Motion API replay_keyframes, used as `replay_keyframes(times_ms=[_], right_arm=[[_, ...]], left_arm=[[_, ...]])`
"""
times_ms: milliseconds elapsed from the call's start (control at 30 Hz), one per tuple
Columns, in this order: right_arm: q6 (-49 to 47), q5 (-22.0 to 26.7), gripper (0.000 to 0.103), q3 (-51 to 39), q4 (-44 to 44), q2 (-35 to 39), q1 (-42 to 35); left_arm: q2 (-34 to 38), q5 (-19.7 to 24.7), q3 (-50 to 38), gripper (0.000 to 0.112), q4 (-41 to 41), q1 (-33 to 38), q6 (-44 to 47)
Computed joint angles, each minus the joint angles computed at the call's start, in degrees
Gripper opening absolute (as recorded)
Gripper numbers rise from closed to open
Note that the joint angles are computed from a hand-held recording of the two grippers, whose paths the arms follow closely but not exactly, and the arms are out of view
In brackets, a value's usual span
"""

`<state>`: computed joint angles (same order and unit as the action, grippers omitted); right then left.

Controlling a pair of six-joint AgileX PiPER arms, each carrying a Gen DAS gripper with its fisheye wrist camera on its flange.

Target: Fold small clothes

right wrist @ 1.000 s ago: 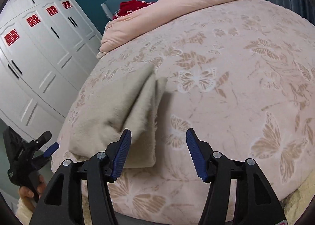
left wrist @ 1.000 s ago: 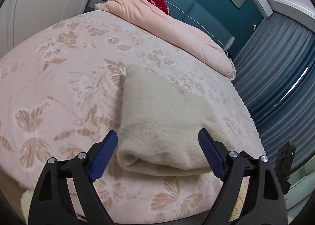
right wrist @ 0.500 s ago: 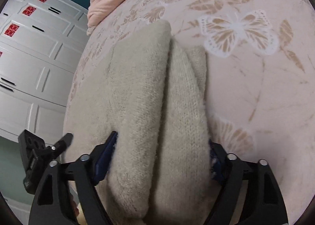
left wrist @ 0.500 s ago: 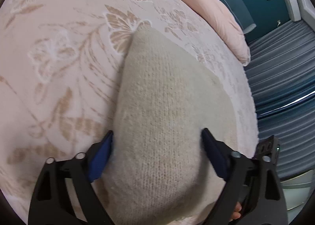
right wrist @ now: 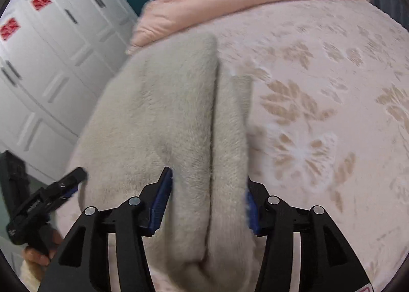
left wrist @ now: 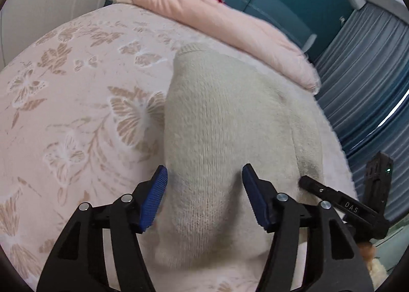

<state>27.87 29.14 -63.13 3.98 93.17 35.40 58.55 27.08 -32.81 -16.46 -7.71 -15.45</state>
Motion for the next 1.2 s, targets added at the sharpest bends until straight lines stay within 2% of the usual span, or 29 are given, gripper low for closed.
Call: replay_keyframes(times_ms=[33, 67, 100, 133, 167, 233, 267, 333, 367, 400, 467, 500, 533, 567, 633, 767, 833, 900, 967, 1033, 1067, 1100, 1133, 1200], right_arm=[[3.44, 1.65, 0.024, 0.58, -3.44, -0.30, -0.63], [5.42, 1.01, 0.021, 2.40, -4.58, -2.90, -0.50], [5.23, -1.92, 0.021, 5.89, -3.44, -7.13, -0.45], [2.75, -4.89, 0.021, 8.48, 0.00, -10.22, -0.46], [-2.01, -5.57, 0.021, 9.30, 5.52, -11.86, -0.68], [-8.42, -5.27, 0.021, 9.18, 10.87, -13.02, 0.69], [-9.65, -5.33, 0.021, 8.93, 11.86, -12.32, 1.93], [-6.28, -4.80, 0.021, 8.46, 6.97, -7.95, 5.13], [-5.48, -3.26, 0.018, 7.64, 5.49, -4.22, 6.02], [-6.13, -2.33, 0.009, 7.23, 6.12, -0.41, 6.27], [-5.60, -4.12, 0.011, 8.85, 7.83, 0.33, 6.77], [-3.78, -4.21, 0.017, 9.01, 6.70, -1.27, 7.32], [-2.99, -3.95, 0.019, 8.83, 6.43, -2.94, 7.70], [-3.56, -4.06, 0.019, 8.62, 7.39, -4.26, 7.80], [-5.69, -3.45, 0.019, 7.05, 9.60, -5.38, 7.73], [-4.48, -1.92, 0.020, 2.81, 8.11, -2.95, 8.06], [-4.77, -2.41, 0.020, 2.06, 8.99, -1.88, 7.99], [-1.45, -3.25, 0.020, 1.47, 5.82, -1.14, 8.51], [2.22, -4.48, 0.020, 2.13, 1.89, -1.00, 9.00], [4.86, -3.03, 0.015, 1.91, -2.10, 2.34, 8.94], [3.01, -3.57, 0.009, 2.59, -0.69, 4.19, 8.64], [1.51, -5.49, 0.009, 4.16, 1.22, 4.24, 8.17], [2.30, -5.42, 0.009, 4.65, 1.36, 2.78, 8.11], [9.53, -1.93, 0.013, 3.50, -4.73, -0.17, 9.43]], left_arm=[[0.45, 0.47, 0.63, 0.057, 3.44, -0.98, -3.60], [-0.45, 0.14, 1.74, 0.057, 4.58, -1.65, -5.02], [-3.07, 0.28, 2.84, 0.058, 5.56, -2.33, -6.44], [-5.82, 1.45, 3.09, 0.058, 8.83, -4.05, -10.05], [-7.89, 3.07, 2.99, 0.058, 12.79, -6.50, -14.31], [-11.12, 6.20, 2.71, 0.059, 22.15, -13.61, -25.77], [-12.94, 7.22, 3.45, 0.062, 26.50, -17.84, -31.50], [-13.38, 10.71, 5.03, 0.066, 35.56, -27.04, -42.96], [-12.23, 12.37, 6.12, 0.066, 39.59, -31.22, -48.69], [-11.01, 13.74, 7.50, 0.066, 42.33, -34.60, -53.39], [-10.72, 14.93, 9.79, 0.066, 43.35, -37.29, -57.58], [-11.70, 15.90, 10.58, 0.066, 44.76, -38.63, -60.05], [-12.69, 16.75, 11.14, 0.066, 46.34, -39.64, -62.42], [-13.00, 16.77, 11.21, 0.066, 46.66, -38.91, -62.63], [-11.24, 13.97, 10.54, 0.066, 44.47, -33.77, -57.85], [-1.64, 9.48, 8.20, 0.066, 44.23, -27.94, -53.43], [1.53, 8.07, 8.23, 0.057, 43.40, -25.17, -52.66], [-0.88, 4.39, 10.69, 0.054, 37.01, -18.12, -47.32], [-4.29, 3.19, 12.78, 0.054, 32.19, -13.32, -43.24], [-3.52, 3.27, 12.88, 0.054, 32.89, -14.08, -43.38], [-2.66, 4.32, 12.25, 0.055, 35.65, -16.44, -46.89], [-1.45, 5.56, 11.24, 0.054, 37.49, -18.48, -49.32], [-0.72, 6.62, 10.44, 0.054, 38.61, -19.82, -50.79], [-0.01, 7.94, 9.41, 0.054, 39.65, -21.20, -52.52]])
